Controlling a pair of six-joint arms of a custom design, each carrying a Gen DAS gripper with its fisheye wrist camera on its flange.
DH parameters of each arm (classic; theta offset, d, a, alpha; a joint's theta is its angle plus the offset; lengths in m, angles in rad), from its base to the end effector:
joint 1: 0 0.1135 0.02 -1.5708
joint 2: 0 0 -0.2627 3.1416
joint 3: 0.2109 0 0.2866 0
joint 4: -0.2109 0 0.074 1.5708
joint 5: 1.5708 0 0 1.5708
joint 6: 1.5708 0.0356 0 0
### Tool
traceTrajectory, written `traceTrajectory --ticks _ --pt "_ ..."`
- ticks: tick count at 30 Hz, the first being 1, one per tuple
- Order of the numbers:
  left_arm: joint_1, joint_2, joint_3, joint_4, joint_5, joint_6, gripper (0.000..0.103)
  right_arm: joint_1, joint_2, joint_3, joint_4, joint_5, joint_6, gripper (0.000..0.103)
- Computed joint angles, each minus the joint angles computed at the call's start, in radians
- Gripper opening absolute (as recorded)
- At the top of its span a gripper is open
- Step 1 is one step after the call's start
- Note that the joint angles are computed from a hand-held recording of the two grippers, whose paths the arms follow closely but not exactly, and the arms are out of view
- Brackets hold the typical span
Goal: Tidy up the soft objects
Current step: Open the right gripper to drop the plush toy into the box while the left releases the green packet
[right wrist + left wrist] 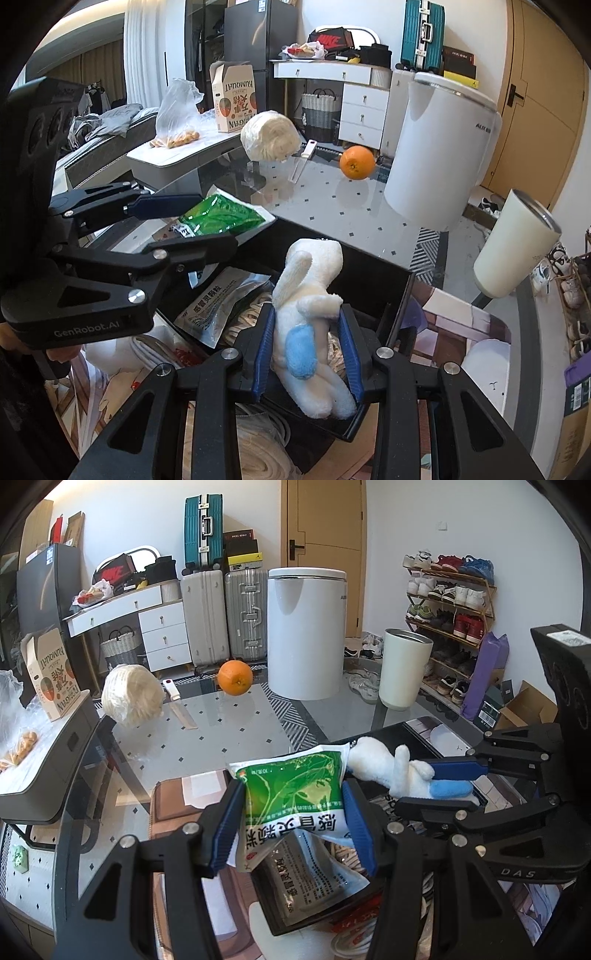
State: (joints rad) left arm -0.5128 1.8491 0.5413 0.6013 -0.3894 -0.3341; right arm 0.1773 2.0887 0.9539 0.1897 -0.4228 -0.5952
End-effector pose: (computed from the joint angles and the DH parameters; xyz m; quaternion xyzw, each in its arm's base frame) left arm 0.2718 -0.1375 0.0417 -0.0012 0.8946 -0.0087 0.4468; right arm 0.3765 0.0823 0.0268 -0.4103 0.8374 0.1329 0.3358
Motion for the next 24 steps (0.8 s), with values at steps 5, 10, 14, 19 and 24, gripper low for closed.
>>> traceTrajectory --ticks 5,10,14,19,24 --pt "0.002 0.0 -0.001 -0.003 0.0 -0.002 0.053 0.006 0.023 0.027 -0.013 0.015 0.001 0.034" --pt "0.008 0.006 -0.001 -0.002 0.005 -0.003 0.053 0.011 0.025 0.023 0.003 0.031 -0.003 0.037" --pt "0.009 0.007 -0.002 0.003 0.009 0.001 0.053 -0.018 -0.001 -0.006 0.023 0.006 -0.006 0.047" --pt "0.005 0.022 0.008 0.001 0.012 0.004 0.053 -0.056 -0.054 -0.066 0.051 -0.039 -0.011 0.051" --pt "0.002 0.031 0.017 -0.003 0.012 0.001 0.053 -0.076 -0.083 -0.103 0.077 -0.065 -0.014 0.053"
